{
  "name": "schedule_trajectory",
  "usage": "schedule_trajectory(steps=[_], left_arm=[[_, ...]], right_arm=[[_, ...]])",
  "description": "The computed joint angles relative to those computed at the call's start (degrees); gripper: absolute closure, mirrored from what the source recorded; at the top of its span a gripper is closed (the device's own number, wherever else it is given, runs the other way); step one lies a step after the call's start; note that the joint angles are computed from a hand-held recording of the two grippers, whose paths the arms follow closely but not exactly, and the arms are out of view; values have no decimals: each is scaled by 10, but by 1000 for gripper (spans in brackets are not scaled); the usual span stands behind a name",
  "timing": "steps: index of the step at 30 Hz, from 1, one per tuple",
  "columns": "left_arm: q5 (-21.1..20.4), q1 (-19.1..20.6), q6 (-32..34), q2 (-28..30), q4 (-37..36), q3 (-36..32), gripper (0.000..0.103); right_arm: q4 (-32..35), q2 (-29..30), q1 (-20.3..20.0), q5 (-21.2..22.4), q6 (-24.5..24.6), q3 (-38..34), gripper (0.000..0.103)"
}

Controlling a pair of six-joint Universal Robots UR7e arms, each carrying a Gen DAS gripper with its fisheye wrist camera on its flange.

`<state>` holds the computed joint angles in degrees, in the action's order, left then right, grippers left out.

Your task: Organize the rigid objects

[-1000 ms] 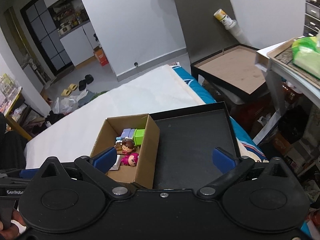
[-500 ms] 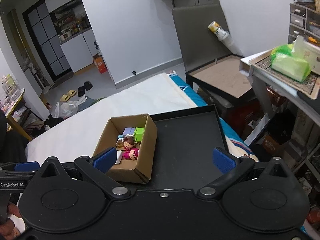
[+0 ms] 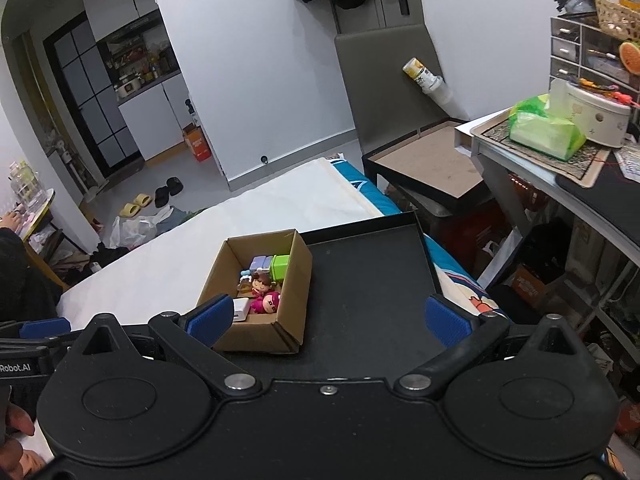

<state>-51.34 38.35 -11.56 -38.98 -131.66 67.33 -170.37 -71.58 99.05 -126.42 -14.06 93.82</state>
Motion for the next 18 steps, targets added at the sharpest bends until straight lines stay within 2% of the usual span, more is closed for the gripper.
schedule_trajectory(steps=[2,4,9,18], left_arm=[[1,-5,2,-7,-10,15,11],[20,-13,12,-12,-16,29,11],[28,-19,-14,-25,-21,58,11],[48,-42,-9,-56,-78,123,11]], right_arm=[[-8,-6,2,-3,2,9,0],[-16,-14,2,-4,2,19,0],[-13,-39,-2,25,17,45,0],[-34,-57,12,4,0,76,0]])
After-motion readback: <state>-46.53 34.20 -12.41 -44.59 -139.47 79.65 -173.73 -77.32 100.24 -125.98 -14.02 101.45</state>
